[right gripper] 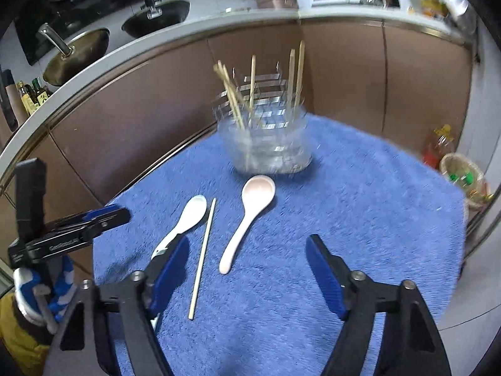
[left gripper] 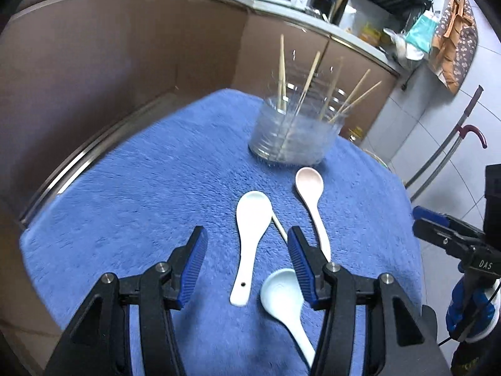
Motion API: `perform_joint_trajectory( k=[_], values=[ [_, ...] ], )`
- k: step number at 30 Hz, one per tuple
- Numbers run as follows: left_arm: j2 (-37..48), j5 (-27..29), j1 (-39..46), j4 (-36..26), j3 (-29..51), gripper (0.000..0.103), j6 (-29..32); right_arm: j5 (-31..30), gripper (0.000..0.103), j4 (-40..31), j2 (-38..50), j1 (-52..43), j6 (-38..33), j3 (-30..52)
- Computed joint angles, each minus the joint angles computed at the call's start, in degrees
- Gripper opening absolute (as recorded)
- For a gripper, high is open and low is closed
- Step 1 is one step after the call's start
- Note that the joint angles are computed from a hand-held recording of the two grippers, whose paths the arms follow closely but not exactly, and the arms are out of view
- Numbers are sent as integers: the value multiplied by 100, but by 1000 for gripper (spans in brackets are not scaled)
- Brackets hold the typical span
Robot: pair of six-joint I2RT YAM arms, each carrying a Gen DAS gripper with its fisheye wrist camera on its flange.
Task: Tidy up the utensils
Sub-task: 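Lower the right tool onto the pale pink spoon and close while the left tool grasps the white spoon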
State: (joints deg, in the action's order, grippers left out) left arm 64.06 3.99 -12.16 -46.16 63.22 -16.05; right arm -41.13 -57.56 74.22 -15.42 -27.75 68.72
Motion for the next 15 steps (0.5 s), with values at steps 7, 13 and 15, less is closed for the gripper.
perform_joint_trajectory(
  k=[7, 13, 15],
  values=[
    [916, 1075, 608, 393, 202, 51, 629, 285, 52, 42, 732, 816, 184, 298],
    [1662, 1665, 852, 386, 585, 50, 938, 390, 49, 242, 1469, 1018, 509, 704],
    [1813, 1707, 826, 393, 651, 50, 1084, 402, 48, 311, 1764, 1041, 637, 895]
  ],
)
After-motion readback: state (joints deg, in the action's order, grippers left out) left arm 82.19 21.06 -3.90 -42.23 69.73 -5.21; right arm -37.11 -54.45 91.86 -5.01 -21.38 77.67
